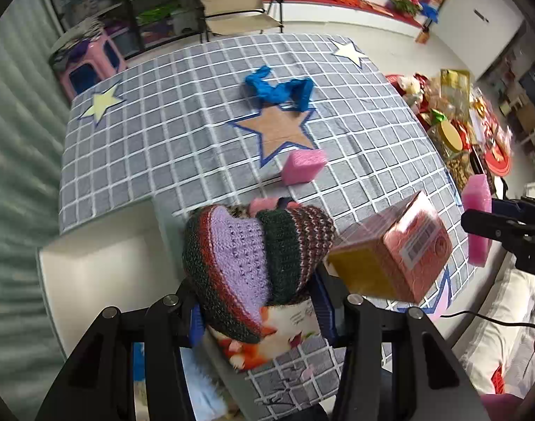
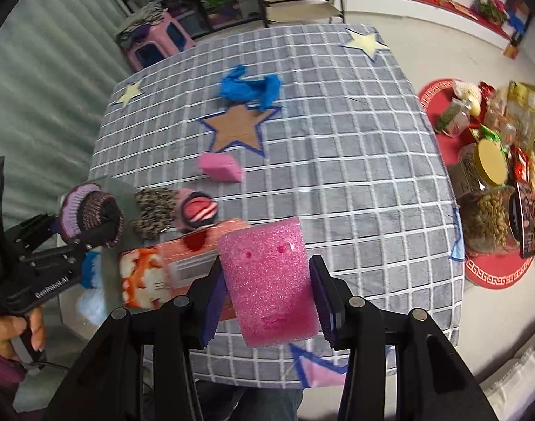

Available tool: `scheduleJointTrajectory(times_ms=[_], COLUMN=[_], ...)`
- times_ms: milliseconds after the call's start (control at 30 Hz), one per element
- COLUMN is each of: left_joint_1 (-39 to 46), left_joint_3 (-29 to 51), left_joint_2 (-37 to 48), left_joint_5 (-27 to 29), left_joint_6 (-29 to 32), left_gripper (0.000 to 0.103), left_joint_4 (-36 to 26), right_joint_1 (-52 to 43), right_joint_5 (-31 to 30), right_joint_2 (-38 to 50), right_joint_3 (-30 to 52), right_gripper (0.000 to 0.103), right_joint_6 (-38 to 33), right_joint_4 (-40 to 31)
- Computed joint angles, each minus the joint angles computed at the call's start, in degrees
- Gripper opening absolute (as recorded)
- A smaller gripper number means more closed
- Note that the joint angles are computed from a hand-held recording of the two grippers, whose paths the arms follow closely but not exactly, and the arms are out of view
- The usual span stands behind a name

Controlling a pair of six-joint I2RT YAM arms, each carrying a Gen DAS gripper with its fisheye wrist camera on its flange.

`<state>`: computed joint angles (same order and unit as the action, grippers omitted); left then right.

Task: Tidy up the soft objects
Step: 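Carry the purple knit hat and pink foam block over the white box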

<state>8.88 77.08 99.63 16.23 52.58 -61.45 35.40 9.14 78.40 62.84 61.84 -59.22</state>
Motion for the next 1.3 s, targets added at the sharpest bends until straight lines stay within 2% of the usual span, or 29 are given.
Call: scheduleJointTrajectory(times_ms=[200,633,967,1300], left_joint_1=[8.3,24.2,29.9,30.5], left_joint_3=[4.0,12.1,16.4,18.4], left_joint_2=[2.1,10.0,13.9,15.7], left_joint_5=[1.7,1.6,1.6,1.7], left_joint_6=[2.8,4.4,3.2,1.3], left_gripper=[0.054,0.054,0.054,0.054], left_joint_4=[-2.7,-3.6,-3.2,-3.2], right_joint_1=[5.1,11.4,13.7,13.9], right_joint_5=[0.8,-2.1,-6.3,-8.1], right_joint_2=[8.3,27.9,42.9,56.2], right_joint_3=[9.9,31.9,51.7,72.7], right_gripper=[0.047,0.047,0.047,0.047], right_joint_6=[-0.3,-7.4,-14.2,-18.9], right_joint_4=[-0.9,-2.6,-7.3,-15.2])
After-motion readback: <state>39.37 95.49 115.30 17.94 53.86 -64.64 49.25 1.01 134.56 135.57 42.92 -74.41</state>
